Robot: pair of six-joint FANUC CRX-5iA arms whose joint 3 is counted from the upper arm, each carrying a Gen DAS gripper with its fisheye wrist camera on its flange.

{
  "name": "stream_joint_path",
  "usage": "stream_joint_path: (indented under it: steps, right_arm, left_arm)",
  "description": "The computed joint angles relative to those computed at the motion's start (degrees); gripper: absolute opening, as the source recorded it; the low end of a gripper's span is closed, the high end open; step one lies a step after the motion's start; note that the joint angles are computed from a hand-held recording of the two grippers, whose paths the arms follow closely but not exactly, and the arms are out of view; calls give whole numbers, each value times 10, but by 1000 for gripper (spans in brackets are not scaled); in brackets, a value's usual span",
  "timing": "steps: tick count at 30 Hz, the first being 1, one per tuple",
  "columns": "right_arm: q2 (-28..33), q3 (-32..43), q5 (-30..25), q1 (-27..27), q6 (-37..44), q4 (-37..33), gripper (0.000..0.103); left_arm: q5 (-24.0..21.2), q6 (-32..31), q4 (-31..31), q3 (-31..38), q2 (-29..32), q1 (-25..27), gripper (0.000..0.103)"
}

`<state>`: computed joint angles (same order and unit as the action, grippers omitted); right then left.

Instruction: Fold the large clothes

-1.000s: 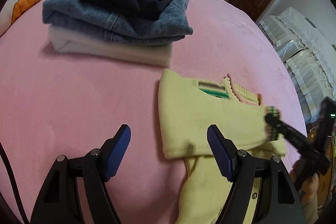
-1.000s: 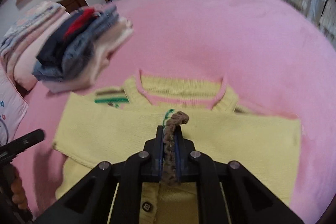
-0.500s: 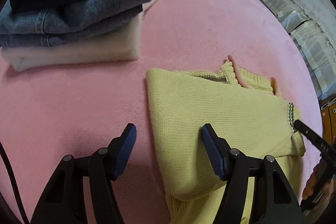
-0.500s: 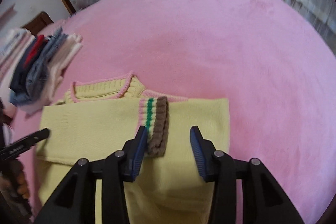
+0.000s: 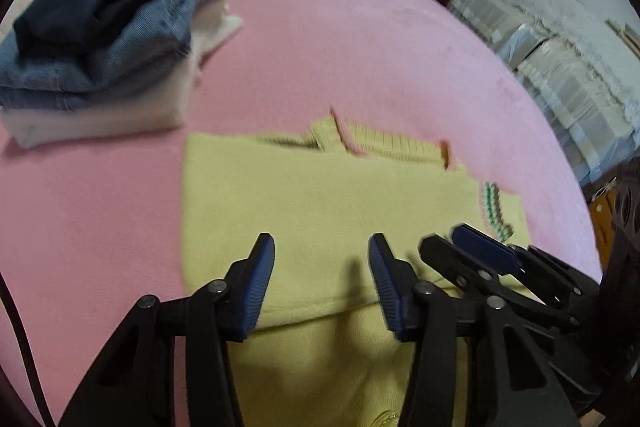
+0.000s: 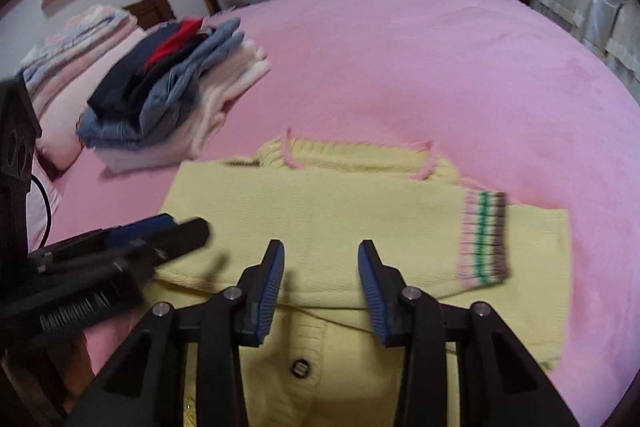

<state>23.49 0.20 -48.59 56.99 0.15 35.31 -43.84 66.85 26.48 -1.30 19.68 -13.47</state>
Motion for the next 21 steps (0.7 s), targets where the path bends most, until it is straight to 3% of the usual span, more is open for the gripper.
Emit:
stream_joint_path:
  steps: [2,3,5,7,12,14,17,19,21]
  right_arm:
    - [8,1,-27,-2,0,-3,20]
    - [0,-13,-38,-1,-14,4,20]
    - [-18,-40,-66,-2,-50,9,10]
    - [-52,-87,-45,-6,-88,12,0]
    - [-75,-109,-69,2,-124,13,0]
    - [-66,-92,-92,4,-117,5,6]
    - [-71,-90,-83,10,-123,-5,7]
    - [-85,-100,-78,18,-133,-2,7]
    - [-98,-107,-94,33,-140,5,7]
  left_arm:
    - [-11,27,-50,16,12,-8,46]
    - [-4,13,-47,9,11,-7,46]
    - [10,-26,-16,-14,3,1,45]
    - [5,-58,10,-24,0,12,43]
    - [-4,-75,39,-34,-2,25,43]
    - [-12,-69,39,-32,-4,28,43]
    - [-19,-46,16,-28,-13,22,50]
    - [-23,-30,-1,-25,-22,17,63]
    - [-24,-15,-17,-25,-35,15,66]
